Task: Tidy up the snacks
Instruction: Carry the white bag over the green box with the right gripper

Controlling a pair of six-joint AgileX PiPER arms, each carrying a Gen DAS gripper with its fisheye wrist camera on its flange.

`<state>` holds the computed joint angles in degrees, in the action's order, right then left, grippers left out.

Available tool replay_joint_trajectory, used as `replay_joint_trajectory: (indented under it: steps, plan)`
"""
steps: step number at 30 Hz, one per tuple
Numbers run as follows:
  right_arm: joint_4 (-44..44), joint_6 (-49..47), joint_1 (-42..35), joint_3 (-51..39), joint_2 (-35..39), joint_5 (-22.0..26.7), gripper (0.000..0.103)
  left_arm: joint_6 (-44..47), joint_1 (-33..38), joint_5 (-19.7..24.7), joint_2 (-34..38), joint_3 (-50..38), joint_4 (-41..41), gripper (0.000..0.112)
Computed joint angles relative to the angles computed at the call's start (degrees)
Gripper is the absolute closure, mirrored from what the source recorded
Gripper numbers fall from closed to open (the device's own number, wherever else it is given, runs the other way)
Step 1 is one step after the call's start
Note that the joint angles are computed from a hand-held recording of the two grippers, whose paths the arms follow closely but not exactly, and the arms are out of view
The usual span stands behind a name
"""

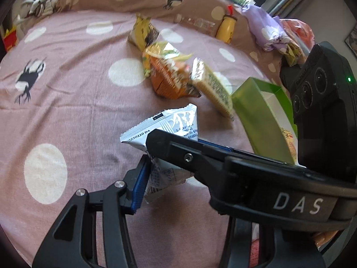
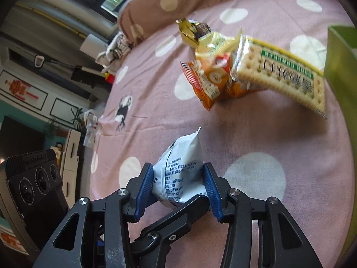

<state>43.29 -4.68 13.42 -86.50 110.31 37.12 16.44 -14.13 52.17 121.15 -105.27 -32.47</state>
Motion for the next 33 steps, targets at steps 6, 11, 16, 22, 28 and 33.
replay_joint_trajectory:
  steps: [6,11,16,22,28,33]
  plan:
    - [0.8,-4.2,0.3,5.9,-6.7,-6.4,0.054,4.0,-2.3,-8.7,-6.0,6.6,-1.2,0.065]
    - [-2.6,-2.1,0.4,9.3,-11.3,-10.6,0.054,6.0,-4.9,-13.1,-7.7,7.5,-2.1,0.066]
    - [-2.1,-2.3,-1.2,13.3,-15.6,-13.9,0.054,7.9,-7.3,-14.6,-8.0,6.3,-3.1,0.067]
    - [4.1,-7.5,-4.9,18.7,-20.9,-16.3,0.054,7.6,-10.6,-14.0,-6.8,2.1,-0.9,0.068]
    - [13.4,-15.1,-9.4,23.5,-24.6,-17.2,0.054,6.2,-13.8,-12.4,-4.1,-3.4,1.6,0.068]
    - [18.5,-19.0,-13.3,27.0,-27.2,-17.3,0.054,5.0,-16.4,-9.5,-0.4,-10.2,3.4,0.068]
